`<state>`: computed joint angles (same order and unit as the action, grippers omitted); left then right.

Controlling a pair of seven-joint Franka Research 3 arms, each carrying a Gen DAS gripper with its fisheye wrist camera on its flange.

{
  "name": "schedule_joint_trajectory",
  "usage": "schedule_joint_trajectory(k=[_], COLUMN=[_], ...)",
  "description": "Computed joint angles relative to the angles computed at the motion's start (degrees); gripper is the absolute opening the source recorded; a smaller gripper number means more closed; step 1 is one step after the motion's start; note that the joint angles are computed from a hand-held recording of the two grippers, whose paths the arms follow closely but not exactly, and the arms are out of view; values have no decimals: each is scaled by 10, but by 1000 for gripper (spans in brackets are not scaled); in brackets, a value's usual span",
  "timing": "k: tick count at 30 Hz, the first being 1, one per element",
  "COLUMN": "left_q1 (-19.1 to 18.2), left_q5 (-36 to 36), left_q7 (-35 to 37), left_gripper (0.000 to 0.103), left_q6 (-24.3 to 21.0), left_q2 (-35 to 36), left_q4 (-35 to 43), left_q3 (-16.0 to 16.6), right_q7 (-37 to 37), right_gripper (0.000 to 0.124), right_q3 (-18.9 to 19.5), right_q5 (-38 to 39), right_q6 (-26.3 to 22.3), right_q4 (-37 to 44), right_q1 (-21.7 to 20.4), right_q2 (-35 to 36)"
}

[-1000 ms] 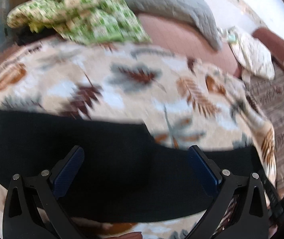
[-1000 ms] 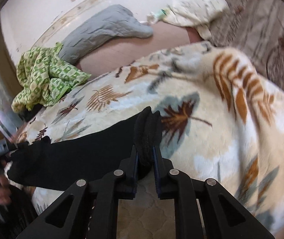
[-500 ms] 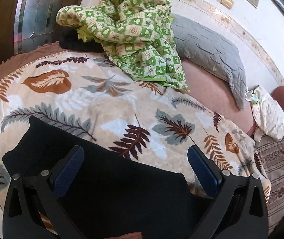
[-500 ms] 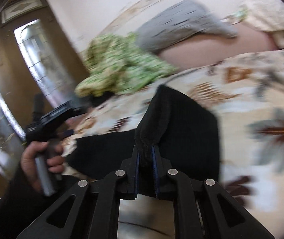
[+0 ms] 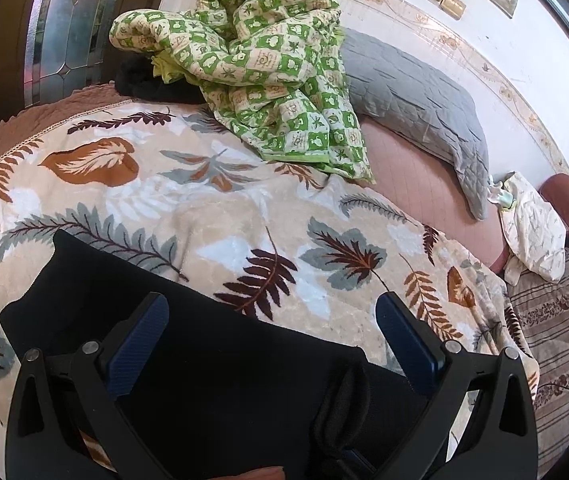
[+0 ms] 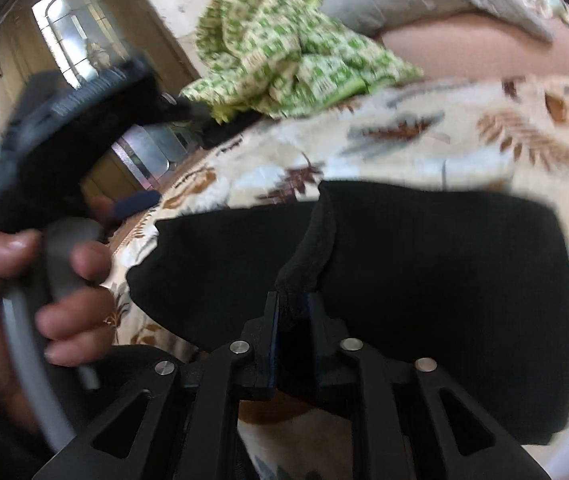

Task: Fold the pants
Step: 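Lift the strip end with the right tool and fold it toward the left tool, then lay the folded end down and open the right tool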

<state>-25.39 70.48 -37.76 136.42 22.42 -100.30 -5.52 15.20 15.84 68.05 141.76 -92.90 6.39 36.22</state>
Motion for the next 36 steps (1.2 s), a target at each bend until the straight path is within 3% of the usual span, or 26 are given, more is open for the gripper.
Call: schedule_joint_trajectory(k=[2,5,6,8,10,11,13,15,18,19,21,24,26,29,32,34,36], left_q1=[0,1,2,5,12,22,29,41,74,84,66,43,31,13,-6,-11,-15], left_q5=[2,5,10,35,36,7,-80,-155,-304,-313,-311,-326,-341,-362,-381,-389,-394], left_q7=[1,4,7,13,55,123,262,353,450,429,409,414,425,438,433,421,412], left_gripper=[103,103,103,103,103,103,103,103,103,103,103,103,103,103,103,103,103], left_q6=[2,10,21,68,147,174,163,155,108,133,155,153,146,138,150,174,192], left_q2=[0,2,3,11,36,66,118,160,215,213,197,195,196,201,197,190,185], left_q4=[0,2,4,11,39,72,133,179,222,206,190,190,196,208,199,184,172], left_q3=[0,0,0,2,3,-14,-45,-73,-117,-119,-91,-66,-53,-32,-7,6,15], right_q7=[-31,-17,-46,-116,-160,-167,-146,-150,-169,-177,-177,-56,-63,-23,-75,-47,12], right_gripper=[28,31,30,38,49,49,47,34,25,25,25,26,25,23,23,24,25], right_q3=[7,-5,-8,-22,-44,-53,-72,-75,-64,-59,-55,-86,-66,-57,-24,-33,-54], right_q5=[15,-6,6,52,101,119,117,92,59,53,45,-81,-81,-112,-52,-71,-141], right_q6=[-14,-106,-130,-106,-40,-14,28,34,2,-24,-17,22,34,13,48,77,70], right_q4=[-14,-34,-56,-94,-113,-112,-89,-70,-57,-53,-45,-5,-10,-2,1,38,95], right_q1=[-13,-35,-50,-62,-59,-56,-50,-50,-56,-62,-52,2,-12,-26,-52,-30,0], right_q2=[-10,-40,-64,-101,-118,-118,-99,-86,-80,-78,-70,-20,-14,-19,-29,-11,33])
